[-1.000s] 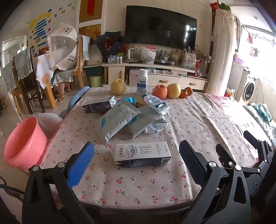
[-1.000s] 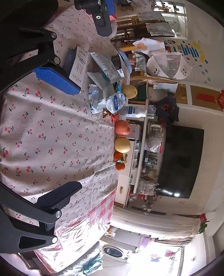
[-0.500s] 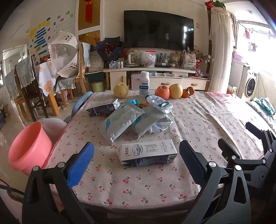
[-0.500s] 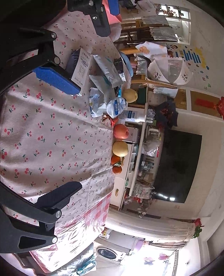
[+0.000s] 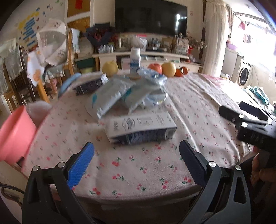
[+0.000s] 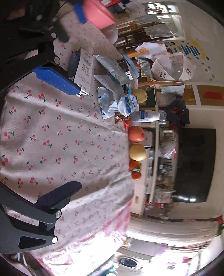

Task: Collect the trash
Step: 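Grasp the white milk carton with the left tool and lift it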

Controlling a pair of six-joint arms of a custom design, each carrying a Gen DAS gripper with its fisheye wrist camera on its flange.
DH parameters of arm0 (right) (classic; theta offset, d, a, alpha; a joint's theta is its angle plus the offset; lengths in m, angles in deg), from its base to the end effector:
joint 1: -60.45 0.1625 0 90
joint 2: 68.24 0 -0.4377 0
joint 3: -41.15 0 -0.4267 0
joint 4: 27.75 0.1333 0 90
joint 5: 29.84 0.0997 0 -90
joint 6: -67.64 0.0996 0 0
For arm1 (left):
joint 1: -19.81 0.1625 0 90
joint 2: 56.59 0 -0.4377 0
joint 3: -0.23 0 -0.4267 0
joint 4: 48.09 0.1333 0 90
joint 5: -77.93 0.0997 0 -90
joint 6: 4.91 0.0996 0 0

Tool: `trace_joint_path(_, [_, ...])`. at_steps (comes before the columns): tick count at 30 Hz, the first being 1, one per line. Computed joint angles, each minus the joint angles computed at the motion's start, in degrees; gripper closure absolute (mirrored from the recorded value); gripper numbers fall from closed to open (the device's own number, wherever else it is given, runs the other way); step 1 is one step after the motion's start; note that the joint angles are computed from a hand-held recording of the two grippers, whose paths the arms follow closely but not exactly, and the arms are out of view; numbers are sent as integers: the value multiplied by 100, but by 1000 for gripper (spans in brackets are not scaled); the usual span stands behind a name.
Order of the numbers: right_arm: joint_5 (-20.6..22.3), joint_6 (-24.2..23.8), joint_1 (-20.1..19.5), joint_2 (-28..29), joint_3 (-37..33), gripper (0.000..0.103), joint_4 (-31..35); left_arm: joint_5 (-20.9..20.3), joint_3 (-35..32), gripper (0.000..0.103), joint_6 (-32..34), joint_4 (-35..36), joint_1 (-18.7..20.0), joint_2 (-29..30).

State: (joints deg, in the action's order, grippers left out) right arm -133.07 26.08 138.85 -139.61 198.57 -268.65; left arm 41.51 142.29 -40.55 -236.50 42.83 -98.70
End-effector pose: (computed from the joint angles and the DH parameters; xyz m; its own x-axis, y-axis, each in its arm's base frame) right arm 0.0481 -0.3155 0.2006 -0.7390 0.0221 0.6733 -0.5410 0.5760 -0.6128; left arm -0.2378 -0.3329 -0.0261 -0.7086 0.2232 -0.6694 0.6240 0.6410 -0.4469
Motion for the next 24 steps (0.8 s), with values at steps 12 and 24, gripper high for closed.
trace_joint_path(12, [290, 116, -19, -424, -359, 4, 1706, -1234, -106, 4, -546, -424, 973, -217])
trace_joint_path(24, [508, 410, -271, -931, -454, 4, 2280, -1486, -1356, 4, -1338, 436, 1468, 283])
